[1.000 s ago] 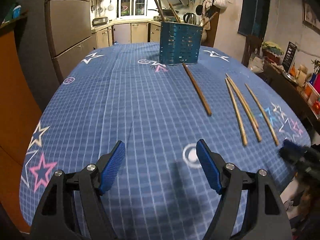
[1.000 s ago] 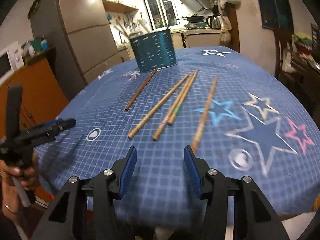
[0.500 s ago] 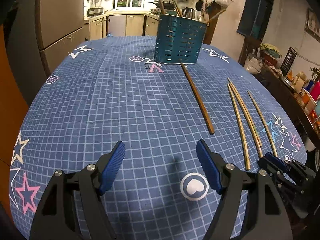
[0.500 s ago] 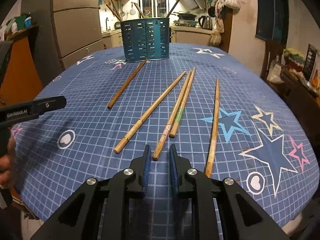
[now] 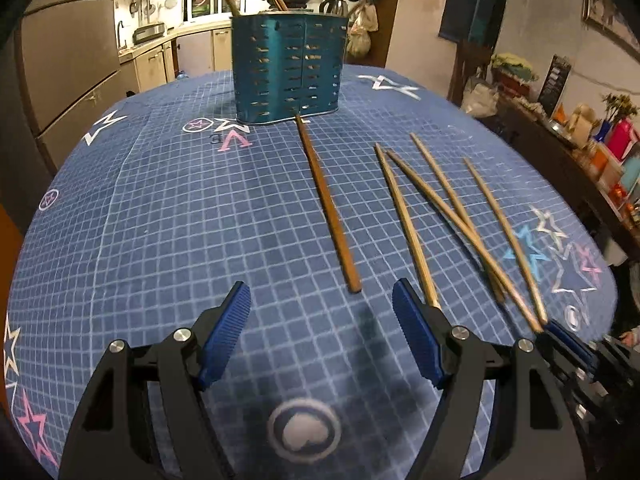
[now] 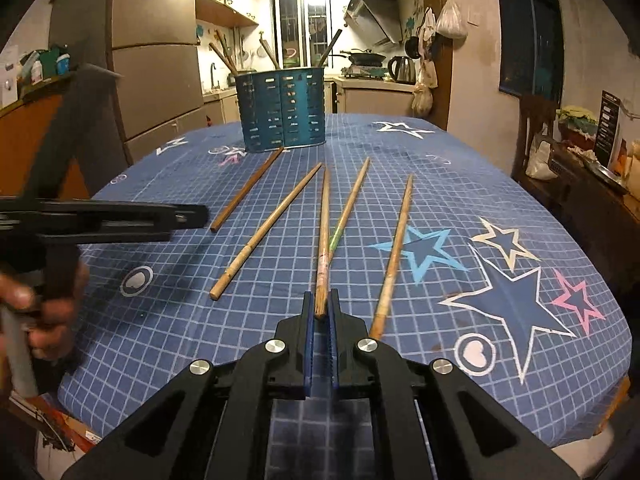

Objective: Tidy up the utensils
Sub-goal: 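Grasp a chopstick with the right gripper while the left gripper grasps another, then lift both held chopsticks up over the teal holder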

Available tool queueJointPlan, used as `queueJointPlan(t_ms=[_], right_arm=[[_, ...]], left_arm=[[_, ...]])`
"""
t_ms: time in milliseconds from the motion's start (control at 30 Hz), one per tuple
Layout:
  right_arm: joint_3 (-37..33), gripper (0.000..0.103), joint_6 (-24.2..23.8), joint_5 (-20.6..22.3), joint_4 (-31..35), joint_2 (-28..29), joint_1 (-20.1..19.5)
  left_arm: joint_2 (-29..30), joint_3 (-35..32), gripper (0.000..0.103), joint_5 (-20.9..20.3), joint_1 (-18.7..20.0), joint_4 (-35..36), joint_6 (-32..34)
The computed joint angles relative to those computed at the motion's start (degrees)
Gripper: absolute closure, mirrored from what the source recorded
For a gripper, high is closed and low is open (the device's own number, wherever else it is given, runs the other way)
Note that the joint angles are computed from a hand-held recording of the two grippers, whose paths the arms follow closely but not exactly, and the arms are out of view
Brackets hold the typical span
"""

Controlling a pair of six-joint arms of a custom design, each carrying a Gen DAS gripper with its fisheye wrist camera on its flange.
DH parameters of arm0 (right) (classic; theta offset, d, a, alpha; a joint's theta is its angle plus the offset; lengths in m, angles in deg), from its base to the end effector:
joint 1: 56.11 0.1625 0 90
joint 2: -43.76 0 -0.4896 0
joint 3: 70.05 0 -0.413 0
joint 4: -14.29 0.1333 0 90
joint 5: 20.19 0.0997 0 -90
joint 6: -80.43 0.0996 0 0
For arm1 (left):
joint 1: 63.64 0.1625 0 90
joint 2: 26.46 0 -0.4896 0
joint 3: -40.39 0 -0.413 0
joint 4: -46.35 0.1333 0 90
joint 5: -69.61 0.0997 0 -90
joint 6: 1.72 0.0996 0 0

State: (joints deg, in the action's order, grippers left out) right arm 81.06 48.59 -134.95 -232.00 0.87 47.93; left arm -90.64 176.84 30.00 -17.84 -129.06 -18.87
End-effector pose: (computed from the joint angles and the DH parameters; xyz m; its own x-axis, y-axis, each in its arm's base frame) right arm 0.1770 -0.3304 0.1172 -0.7271 -0.2723 0.6302 -0.6423 0.5940 -0.4844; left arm -0.1635 -0.4694 0.1707 -0.7536 0.0989 -0.6498 0.4779 0.7611 -0.4384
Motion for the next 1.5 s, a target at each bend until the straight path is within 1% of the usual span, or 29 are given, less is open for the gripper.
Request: queueJointPlan(t_ms=[33,100,133,167,200,267,333,400,433,500,533,567,600,667,733,767,833,867,900,933,1000,1033,1133,1200,1267,1333,1400,1433,1500], right_arm=[[0.39,0.095,0.02,0.65,0.02,-0.44,-0.35],[1.24,0.095,0.07,2.00,-0.29,-1.31,-1.15],[1.56,0.095,0.02,2.49,-0.36,-1.71,-1.48],[1.84,0.095,-0.03,3.05,-0.31,-2.21,-1.84],[2.12,0.095,-0.12,3.71,-0.13,-2.75,-2.21],[2.59,0.095,-0.02,4.95,-0.23,-3.35,-2.86],[2.87,0.095,0.35,6.13,0.41,-4.29,-3.61],[3.04,0.095,0.83,7.30,1.34,-5.16,-4.40],[3.16,0.095,1.05,7.94,1.69,-5.58,-4.80],[3.27,0.095,1.02,8.57,1.70,-5.76,-5.12],[3.14,0.095,1.11,8.70,1.92,-5.79,-5.13],[3.14,0.095,1.12,8.99,1.99,-5.87,-5.28],[3.20,0.095,1.12,9.28,1.86,-5.88,-5.38],[3.32,0.095,1.08,9.70,1.74,-6.00,-5.53],[3.57,0.095,0.62,9.97,1.32,-6.27,-5.50],[3.56,0.095,0.18,9.78,1.02,-6.35,-5.17],[3.79,0.095,-1.05,9.62,0.05,-6.73,-4.55],[3.95,0.095,-1.89,9.75,-0.48,-7.10,-4.26],[4.12,0.095,-2.56,9.90,-0.83,-7.49,-4.00],[4.10,0.095,-3.76,10.02,-1.04,-8.12,-3.50],[3.81,0.095,-5.39,10.27,-0.66,-9.26,-2.77],[3.63,0.095,-5.98,10.47,-0.30,-9.75,-2.45],[3.13,0.095,-7.74,12.83,2.81,-13.17,-1.63],[2.55,0.095,-8.98,14.94,5.77,-16.28,-1.15],[1.61,0.095,-9.16,16.45,9.08,-18.79,-0.88],[0.23,0.095,-8.63,17.28,12.45,-20.89,-0.56],[-0.95,0.095,-8.06,18.39,15.25,-22.47,-0.33],[-1.70,0.095,-7.44,19.44,17.77,-23.75,-0.42],[-2.95,0.095,-6.79,20.78,21.27,-25.49,-0.32]], left_arm=[[0.71,-0.53,0.033,-0.15,0.25,-0.14,0.52],[1.93,-1.66,0.041,-0.51,0.88,1.03,0.57],[2.23,-2.50,0.042,-1.03,1.39,2.89,0.16],[2.30,-2.55,0.046,-0.94,1.38,2.34,0.53],[2.39,-2.70,0.053,-1.12,1.50,2.00,0.78],[2.70,-2.87,0.054,-0.23,1.29,2.88,0.96],[2.90,-2.89,0.058,0.49,0.91,3.77,1.05],[2.91,-2.87,0.066,0.27,0.72,3.75,1.74],[2.95,-2.88,0.069,0.17,0.64,3.71,2.17],[3.28,-2.91,0.082,-0.33,0.43,3.25,3.73],[3.59,-2.95,0.085,-0.52,0.28,3.04,4.52],[3.67,-2.95,0.091,-0.77,0.18,2.93,4.94],[3.65,-2.93,0.095,-1.23,0.20,2.75,5.21],[3.49,-2.97,0.095,-1.87,0.45,2.50,5.14],[2.93,-2.97,0.096,-3.36,1.18,2.00,5.41],[2.28,-3.15,0.098,-3.51,1.36,3.45,4.54],[0.78,-2.80,0.098,-1.87,0.69,6.98,0.85],[0.39,-2.16,0.098,-0.55,-0.07,7.19,0.05],[-0.13,-1.17,0.098,1.90,-1.35,7.37,-0.61],[-0.90,-0.20,0.098,3.53,-2.45,7.32,-1.08],[-2.81,1.13,0.098,5.08,-3.96,7.43,-2.39],[-4.16,2.03,0.098,6.68,-5.26,7.70,-3.34],[-7.65,3.84,0.098,11.71,-8.82,9.83,-5.31],[-10.09,4.34,0.098,13.45,-10.32,10.29,-5.36],[-12.63,4.86,0.098,14.90,-11.91,9.95,-4.88],[-14.26,4.91,0.098,15.41,-12.99,9.58,-4.16],[-16.22,4.68,0.098,15.00,-13.68,8.90,-2.69],[-17.00,4.36,0.098,14.86,-13.70,8.89,-2.14],[-18.48,3.91,0.098,14.87,-14.41,9.92,-2.13]])
